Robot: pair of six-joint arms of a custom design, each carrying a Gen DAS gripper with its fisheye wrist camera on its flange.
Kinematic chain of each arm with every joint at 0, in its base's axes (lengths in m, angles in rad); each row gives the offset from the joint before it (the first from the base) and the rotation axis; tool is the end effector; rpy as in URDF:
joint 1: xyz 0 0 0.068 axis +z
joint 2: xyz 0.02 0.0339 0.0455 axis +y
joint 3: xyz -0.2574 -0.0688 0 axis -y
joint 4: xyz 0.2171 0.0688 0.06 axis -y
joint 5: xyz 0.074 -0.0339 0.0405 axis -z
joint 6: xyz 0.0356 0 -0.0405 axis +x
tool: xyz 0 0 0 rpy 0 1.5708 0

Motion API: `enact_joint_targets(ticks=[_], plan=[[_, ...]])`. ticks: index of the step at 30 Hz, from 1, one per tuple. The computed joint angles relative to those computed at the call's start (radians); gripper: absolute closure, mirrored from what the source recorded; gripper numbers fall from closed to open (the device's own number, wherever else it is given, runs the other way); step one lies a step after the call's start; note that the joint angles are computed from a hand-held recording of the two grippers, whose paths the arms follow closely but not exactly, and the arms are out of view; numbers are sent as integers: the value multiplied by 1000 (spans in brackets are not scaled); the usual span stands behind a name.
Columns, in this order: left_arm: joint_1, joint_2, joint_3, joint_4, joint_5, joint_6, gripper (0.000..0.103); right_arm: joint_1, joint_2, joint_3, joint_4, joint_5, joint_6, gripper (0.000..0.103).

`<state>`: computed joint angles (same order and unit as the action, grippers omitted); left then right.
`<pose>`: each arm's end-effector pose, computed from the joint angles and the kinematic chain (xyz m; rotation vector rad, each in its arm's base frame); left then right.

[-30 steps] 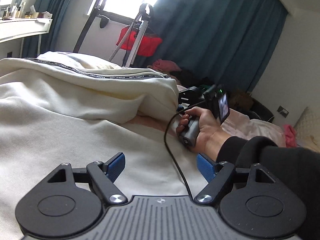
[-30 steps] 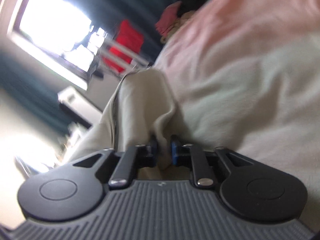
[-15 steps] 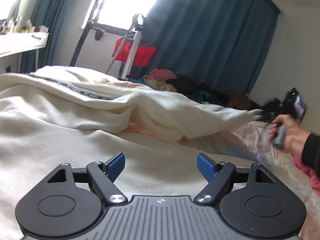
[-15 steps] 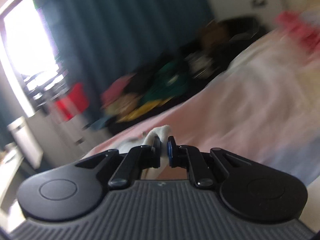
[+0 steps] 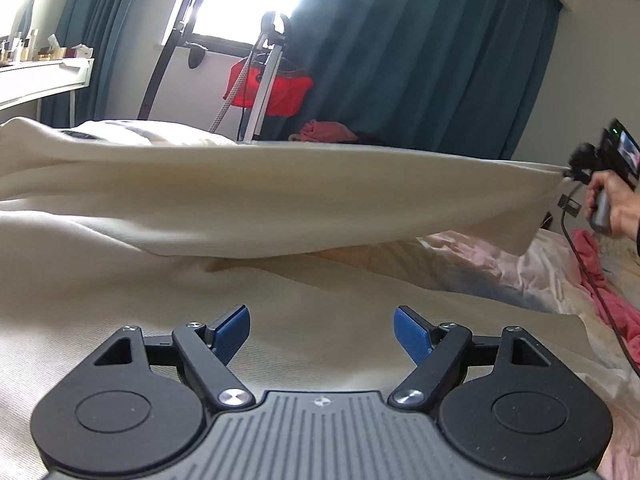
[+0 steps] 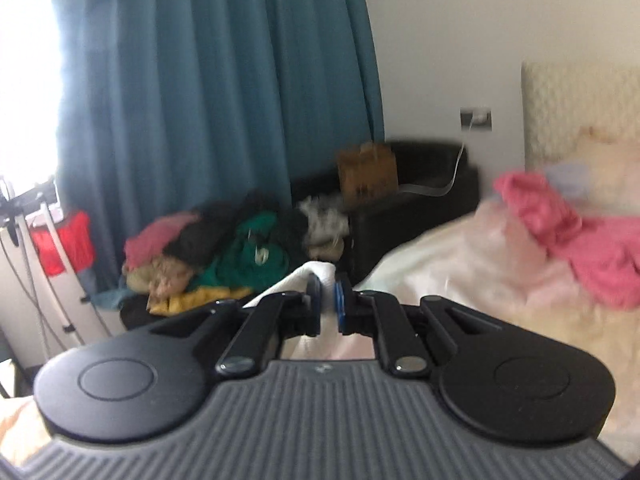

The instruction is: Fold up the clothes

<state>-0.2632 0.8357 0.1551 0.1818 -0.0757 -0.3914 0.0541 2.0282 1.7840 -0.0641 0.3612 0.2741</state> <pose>0.1455 -0.0364 0.1621 -0.1802 2.0762 -0.3232 0.4611 0.0124 0.3176 0.4470 1.8056 -0.1119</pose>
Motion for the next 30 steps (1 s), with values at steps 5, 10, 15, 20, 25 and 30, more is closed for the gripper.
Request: enact_joint_targets(ticks=[5,10,15,20,25,30], plan=[[31,20,2,12,35,6,22,-93,-79,-402,200,-72,-5,93],[-44,-20,3,-31,-66,2,22,-152,-86,-785,420,-130,14,92],[-98,-89,36,-147,-137,-29,21,-162,-78,-901,535,-165,64,87],[-197,-192,96,-300,-240,-53,21,-165,-174,-841,320,-230,91,61],[-425,-273,118,-412,-464,-95,21,-88,-423,-956,265,-276,36,15],[-740,-285,120,-548,-750,-255,20,139,-810,-1126,156,-203,-31,15]])
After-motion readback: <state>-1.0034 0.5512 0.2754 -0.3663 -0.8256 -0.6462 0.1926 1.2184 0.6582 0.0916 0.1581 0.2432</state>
